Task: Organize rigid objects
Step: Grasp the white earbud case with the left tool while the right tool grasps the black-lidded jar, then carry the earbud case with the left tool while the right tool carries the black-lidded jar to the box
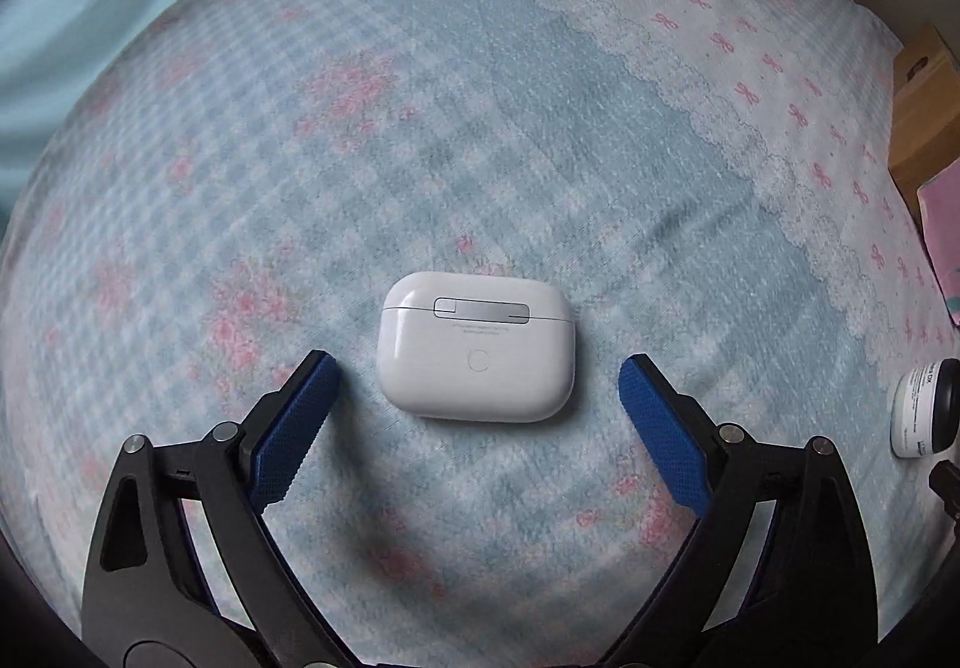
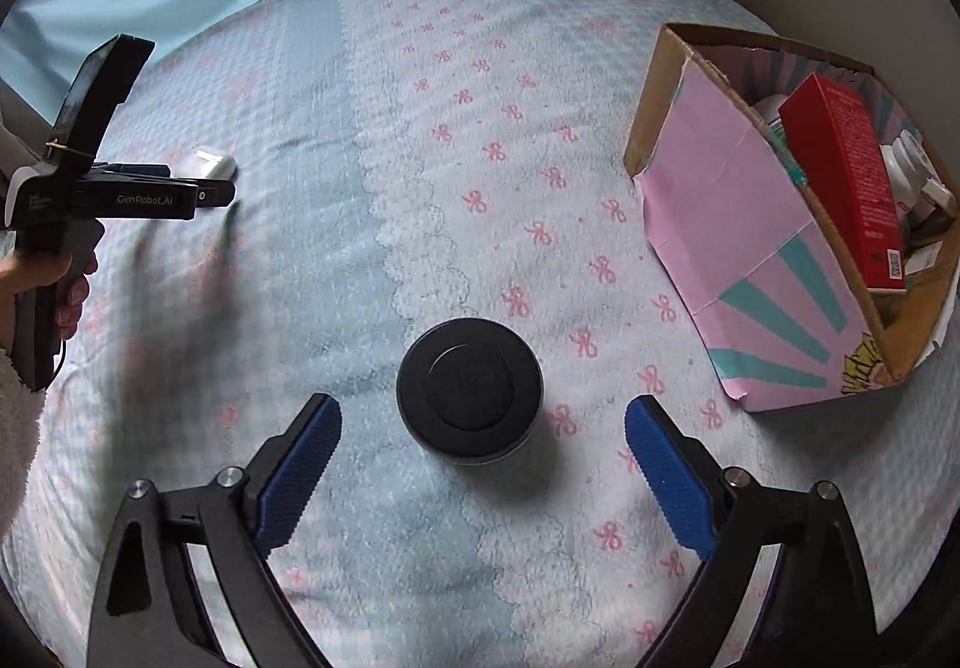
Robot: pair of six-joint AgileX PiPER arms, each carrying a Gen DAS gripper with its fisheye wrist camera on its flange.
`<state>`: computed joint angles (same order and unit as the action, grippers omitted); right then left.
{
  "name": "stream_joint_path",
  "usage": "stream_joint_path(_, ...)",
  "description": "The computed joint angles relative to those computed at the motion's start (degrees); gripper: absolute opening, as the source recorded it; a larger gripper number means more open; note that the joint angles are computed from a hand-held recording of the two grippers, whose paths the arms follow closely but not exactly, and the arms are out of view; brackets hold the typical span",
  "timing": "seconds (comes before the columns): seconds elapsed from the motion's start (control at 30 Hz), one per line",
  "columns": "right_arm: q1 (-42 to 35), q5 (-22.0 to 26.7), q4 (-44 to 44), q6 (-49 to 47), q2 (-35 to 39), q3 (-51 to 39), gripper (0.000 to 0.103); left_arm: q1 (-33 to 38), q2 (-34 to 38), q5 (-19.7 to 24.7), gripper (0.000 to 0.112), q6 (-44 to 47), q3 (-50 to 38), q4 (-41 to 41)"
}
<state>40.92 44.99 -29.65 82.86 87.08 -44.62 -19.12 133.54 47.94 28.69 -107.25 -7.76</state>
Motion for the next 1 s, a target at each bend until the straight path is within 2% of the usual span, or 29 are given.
stream_joint_path(0.07,-0.1,-1.54,-1.28,0.34,1.62,0.27,0.086,0.21,-0.66,-2.65,0.094,2.38,1.87,-1.99)
stream_joint_path(0.13,0.26,-1.69,-2.36,0.97,2.86,0.13,0.085,0.14,-0.37,-3.24,0.092,3.19,1.97,-2.75)
stream_joint_path(0.2,0.15,-2.14,-3.23,1.58,3.54,0.26,0.084,0.49,-0.08,-3.72,0.084,4.55,1.88,-4.24)
stream_joint_path(0.27,-0.23,-2.72,-3.61,1.93,3.82,0.51,0.077,0.2,-0.17,-3.97,0.073,5.47,1.89,-4.34)
stream_joint_path(0.4,-1.86,-3.95,-4.22,2.46,4.83,0.52,0.073,-0.14,-1.95,-3.33,0.057,4.97,2.71,-3.86)
stream_joint_path(0.43,-2.63,-4.84,-3.68,1.64,5.14,0.57,0.057,0.0,-2.15,-2.96,0.057,5.04,2.69,-4.19)
stream_joint_path(0.47,-3.52,-5.71,-2.43,0.02,5.55,0.41,0.052,-0.03,-2.24,-2.91,0.057,4.98,2.7,-4.26)
stream_joint_path(0.8,-3.14,-4.79,0.03,-1.8,4.36,-0.29,0.052,0.79,-9.84,-5.45,0.057,7.57,11.94,-7.24)
stream_joint_path(1.0,-1.41,-1.08,0.77,-3.04,1.38,-2.06,0.052,0.75,-15.74,-5.02,0.057,9.11,16.45,-9.73)
